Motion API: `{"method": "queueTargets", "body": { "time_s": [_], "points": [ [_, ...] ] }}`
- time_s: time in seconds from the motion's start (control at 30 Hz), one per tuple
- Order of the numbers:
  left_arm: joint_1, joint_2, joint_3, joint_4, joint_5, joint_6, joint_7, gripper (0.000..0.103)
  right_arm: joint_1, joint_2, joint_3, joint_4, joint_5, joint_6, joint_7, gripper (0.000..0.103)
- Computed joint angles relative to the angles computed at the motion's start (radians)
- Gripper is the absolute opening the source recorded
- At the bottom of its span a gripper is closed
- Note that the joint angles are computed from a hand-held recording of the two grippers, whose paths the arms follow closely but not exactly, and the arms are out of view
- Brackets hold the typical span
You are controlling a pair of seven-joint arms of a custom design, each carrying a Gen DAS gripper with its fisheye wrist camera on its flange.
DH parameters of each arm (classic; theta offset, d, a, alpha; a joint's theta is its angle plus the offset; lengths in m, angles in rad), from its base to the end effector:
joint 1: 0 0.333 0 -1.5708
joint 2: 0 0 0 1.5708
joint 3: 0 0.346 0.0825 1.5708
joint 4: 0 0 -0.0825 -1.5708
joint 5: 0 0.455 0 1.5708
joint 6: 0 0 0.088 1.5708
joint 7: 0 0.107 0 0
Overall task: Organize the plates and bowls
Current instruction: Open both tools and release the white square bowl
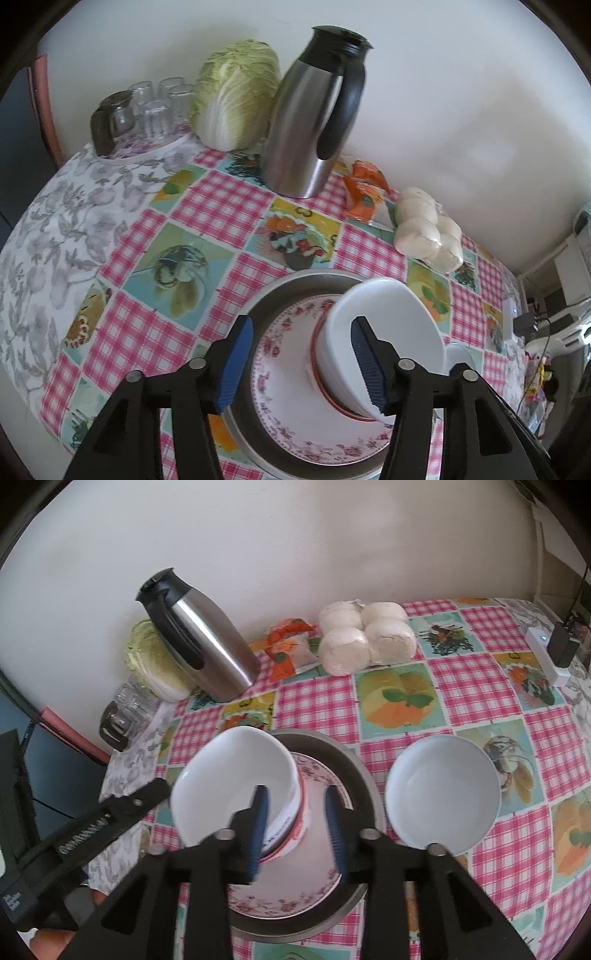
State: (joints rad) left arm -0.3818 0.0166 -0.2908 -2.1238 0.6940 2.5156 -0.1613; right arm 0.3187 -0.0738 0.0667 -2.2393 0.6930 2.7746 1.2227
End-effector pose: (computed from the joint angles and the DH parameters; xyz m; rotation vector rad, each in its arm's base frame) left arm 0.4942 -0.4001 0.4332 -2.3966 1.3175 -0.7470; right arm 0.5734 0.2030 0.4518 -1.8466 1.5743 -0.1180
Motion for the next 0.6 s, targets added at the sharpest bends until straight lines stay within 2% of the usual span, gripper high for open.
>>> {"method": "queueTargets", "body": {
  "time_s": [0.1,0.13,0.2,0.3,0.4,0.6],
  "points": [
    [0.000,-0.001,0.000,0.000,-0.016,-0.025,0.004,0.078,-0.001,-0.002,-0.001,0.000,-0.008,0.002,0.006,0.052],
    [-0.001,0.000,-0.001,0.003,-0.022,-0.040,0.008,0.080,-0.002,-0.002,-0.001,-0.001,-0.010,0.003,0.007,0.059],
    [-0.004,0.005,-0.003,0.013,-0.033,-0.079,0.021,0.085,-0.001,-0.002,0.001,-0.001,-0.019,0.008,0.012,0.067],
    [-0.009,0.011,-0.005,0.026,-0.037,-0.123,0.036,0.093,-0.001,0.002,0.002,0.002,-0.038,0.008,0.020,0.069],
    [-0.014,0.015,-0.005,0.034,-0.032,-0.147,0.044,0.098,-0.002,0.006,0.004,0.002,-0.062,0.015,0.028,0.081],
    [-0.020,0.009,-0.006,0.039,0.000,-0.187,0.018,0.103,0.004,-0.001,0.002,-0.006,-0.037,0.039,-0.018,0.088]
  ]
}}
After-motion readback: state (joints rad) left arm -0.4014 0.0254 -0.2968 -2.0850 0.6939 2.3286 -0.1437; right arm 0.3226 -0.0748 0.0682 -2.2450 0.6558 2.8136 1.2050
